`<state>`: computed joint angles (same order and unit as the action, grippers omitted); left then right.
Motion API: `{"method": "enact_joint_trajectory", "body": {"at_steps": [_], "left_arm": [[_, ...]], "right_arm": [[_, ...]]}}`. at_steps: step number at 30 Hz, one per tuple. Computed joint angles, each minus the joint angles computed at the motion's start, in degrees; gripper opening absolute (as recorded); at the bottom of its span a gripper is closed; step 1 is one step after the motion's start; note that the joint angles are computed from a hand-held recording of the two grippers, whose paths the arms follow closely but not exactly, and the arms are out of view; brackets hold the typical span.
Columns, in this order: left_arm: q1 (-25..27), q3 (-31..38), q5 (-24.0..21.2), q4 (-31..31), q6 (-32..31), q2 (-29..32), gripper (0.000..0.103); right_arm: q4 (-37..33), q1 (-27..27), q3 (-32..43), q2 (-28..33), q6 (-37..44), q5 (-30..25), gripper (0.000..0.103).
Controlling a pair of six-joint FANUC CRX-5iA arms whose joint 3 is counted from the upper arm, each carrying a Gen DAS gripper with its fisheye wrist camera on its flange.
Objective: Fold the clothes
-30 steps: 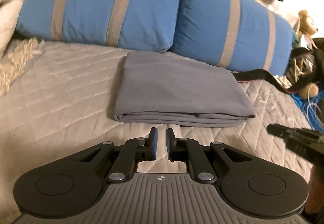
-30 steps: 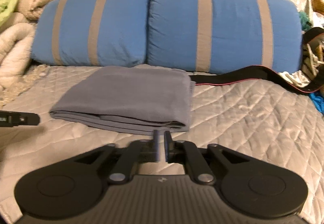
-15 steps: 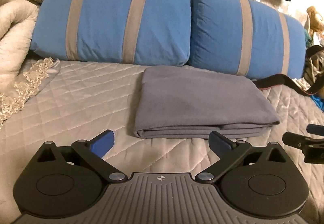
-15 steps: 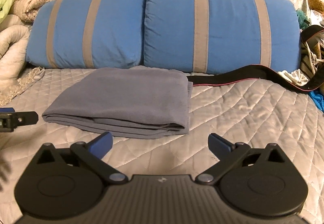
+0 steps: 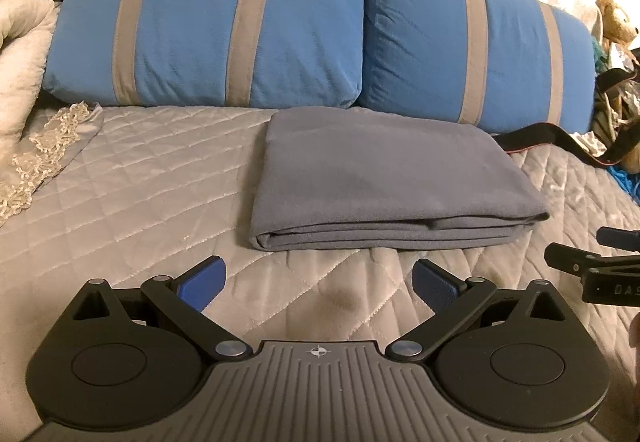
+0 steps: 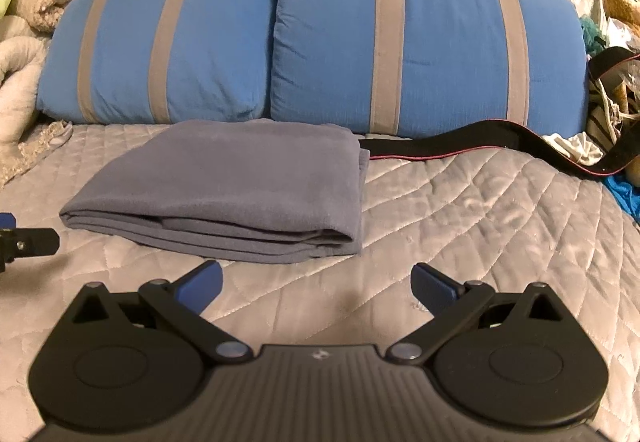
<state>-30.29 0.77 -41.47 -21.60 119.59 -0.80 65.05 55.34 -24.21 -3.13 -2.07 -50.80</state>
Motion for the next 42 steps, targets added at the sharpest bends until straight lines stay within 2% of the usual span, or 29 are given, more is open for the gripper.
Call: {"method": "enact_joint_trajectory", "body": {"at_steps": [2,4,6,7,10,42], "left_arm": [[0.0,0.6,-1.2,0.6,-0.9,0.7,0.102],[0.5,1.5,-4.0,3.0,-2.9,2.2,0.102],[-0.2,2.4,-6.5,2.3,-3.6,3.7,0.102],[-1.5,2.1,-5.7,-1.3,-2.6,3.5,0.102],[-3.3,2.8,-6.8,-5.1,1.3,3.9,0.102],[-3.5,2.5,-6.8,-5.5,2.5,3.9,0.102]], "right_arm": [[-2.2,-0.1,0.8,0.4,1.2,0.1,0.103],[-8.4,0.1,3.5,1.7,5.3,-1.2,0.103],[-13.5,0.2,5.5,2.9,8.6,-2.6,0.103],[-13.0,0.4,5.3,3.0,8.3,-2.9,0.103],[-11.7,0.8,4.6,3.0,7.4,-3.2,0.103],[-10.6,1.0,3.4,2.6,6.2,-2.9,0.103]]}}
